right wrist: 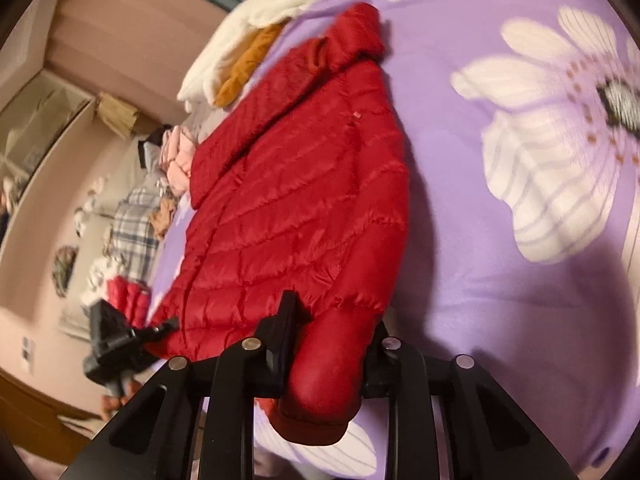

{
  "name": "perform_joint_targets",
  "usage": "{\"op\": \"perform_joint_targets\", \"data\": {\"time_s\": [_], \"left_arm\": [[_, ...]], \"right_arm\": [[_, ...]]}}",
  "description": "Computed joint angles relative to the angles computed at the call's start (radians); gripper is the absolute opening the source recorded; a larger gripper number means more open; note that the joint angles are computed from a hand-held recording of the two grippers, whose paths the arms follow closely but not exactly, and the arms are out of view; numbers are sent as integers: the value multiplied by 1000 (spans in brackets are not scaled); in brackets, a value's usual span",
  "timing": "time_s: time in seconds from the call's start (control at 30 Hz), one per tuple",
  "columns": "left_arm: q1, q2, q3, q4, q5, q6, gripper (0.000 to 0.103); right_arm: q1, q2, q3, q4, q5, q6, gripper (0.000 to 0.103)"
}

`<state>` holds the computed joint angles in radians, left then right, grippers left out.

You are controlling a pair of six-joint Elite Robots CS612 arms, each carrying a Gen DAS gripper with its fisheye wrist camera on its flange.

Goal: Fold large clothes
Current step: 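Close the left tool on the hem while the right tool grasps the hem too, then lift the hem with both tools and fold it toward the collar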

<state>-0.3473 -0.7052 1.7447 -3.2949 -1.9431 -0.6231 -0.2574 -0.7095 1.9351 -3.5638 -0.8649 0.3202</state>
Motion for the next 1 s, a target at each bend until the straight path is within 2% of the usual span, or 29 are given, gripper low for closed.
{"op": "perform_joint_targets", "data": {"time_s": [0.13, 0.4, 1.0], "left_arm": [[-22, -22, 17, -31, 74, 72, 20], [-48, -51, 38, -109, 148, 163, 19], [-52, -100, 93, -277, 174, 204, 18]], "right_arm": [[4, -3, 8, -92, -7, 4, 23], [3, 2, 15, -226, -2, 38, 21], [-7, -19, 46, -444, 41, 51, 20]]}}
